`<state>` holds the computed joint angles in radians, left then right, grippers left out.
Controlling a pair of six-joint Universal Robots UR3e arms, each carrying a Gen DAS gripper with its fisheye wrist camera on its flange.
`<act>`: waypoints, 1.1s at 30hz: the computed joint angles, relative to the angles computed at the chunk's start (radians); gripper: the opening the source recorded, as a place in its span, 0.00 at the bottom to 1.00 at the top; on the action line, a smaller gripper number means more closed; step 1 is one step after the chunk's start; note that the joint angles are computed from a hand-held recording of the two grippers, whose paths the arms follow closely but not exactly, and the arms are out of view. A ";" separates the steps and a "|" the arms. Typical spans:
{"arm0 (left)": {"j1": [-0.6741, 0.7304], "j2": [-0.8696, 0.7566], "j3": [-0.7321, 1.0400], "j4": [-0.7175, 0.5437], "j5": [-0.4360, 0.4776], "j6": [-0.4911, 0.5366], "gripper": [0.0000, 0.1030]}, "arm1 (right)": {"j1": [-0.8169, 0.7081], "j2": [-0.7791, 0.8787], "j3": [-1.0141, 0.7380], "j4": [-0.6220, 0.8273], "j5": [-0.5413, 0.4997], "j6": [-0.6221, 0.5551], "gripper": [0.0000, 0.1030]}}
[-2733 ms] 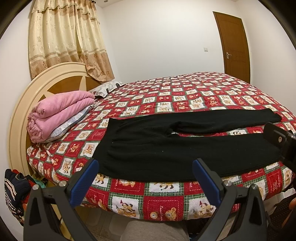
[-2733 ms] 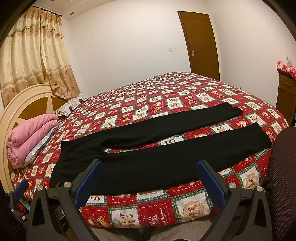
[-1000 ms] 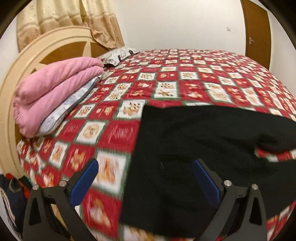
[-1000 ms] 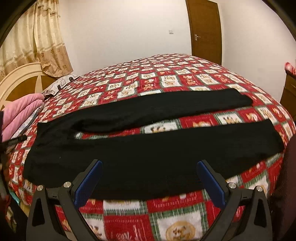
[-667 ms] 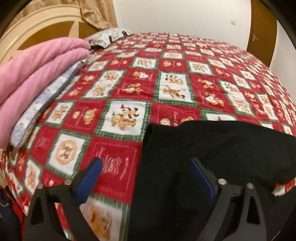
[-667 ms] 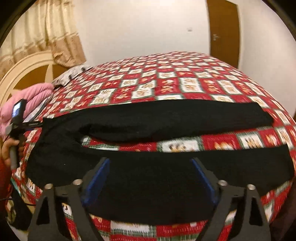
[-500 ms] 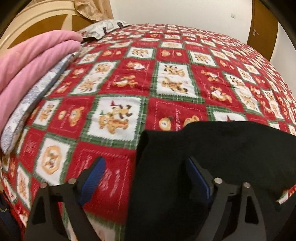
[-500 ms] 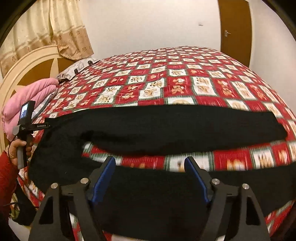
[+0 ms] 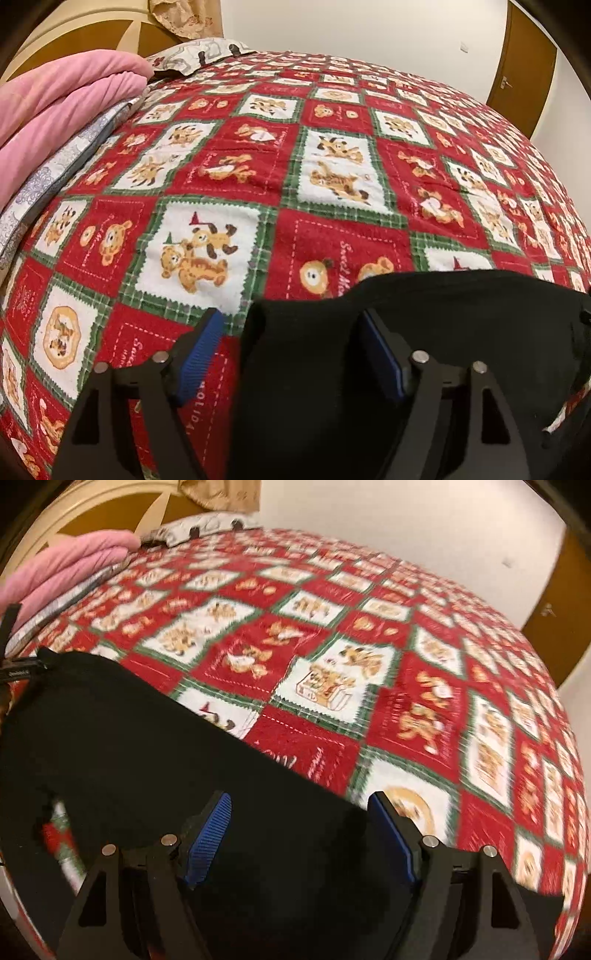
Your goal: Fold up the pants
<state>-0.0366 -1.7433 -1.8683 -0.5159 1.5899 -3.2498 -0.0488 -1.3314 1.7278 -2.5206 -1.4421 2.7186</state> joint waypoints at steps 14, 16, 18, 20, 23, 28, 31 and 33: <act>0.008 0.029 -0.019 0.039 -0.092 0.034 0.19 | 0.012 -0.022 -0.088 0.217 0.080 -0.097 0.05; 0.006 0.057 -0.031 0.046 -0.088 0.024 0.17 | 0.002 -0.110 -0.045 0.208 0.096 -0.066 0.05; -0.002 0.114 -0.054 0.061 -0.078 0.017 0.17 | -0.015 -0.202 -0.005 0.210 0.122 -0.049 0.05; -0.006 0.171 -0.069 0.065 -0.071 0.022 0.17 | -0.038 -0.315 0.041 0.231 0.154 -0.048 0.05; -0.007 0.298 -0.125 0.078 -0.073 0.038 0.17 | -0.075 -0.494 0.114 0.293 0.202 -0.072 0.05; 0.002 0.525 -0.271 0.107 -0.086 0.047 0.17 | -0.142 -0.851 0.290 0.401 0.278 -0.107 0.05; 0.013 0.687 -0.409 0.138 -0.104 0.064 0.17 | -0.135 -1.046 0.396 0.457 0.264 -0.129 0.05; 0.008 0.790 -0.496 0.130 -0.095 0.067 0.17 | -0.081 -1.162 0.485 0.449 0.205 -0.125 0.05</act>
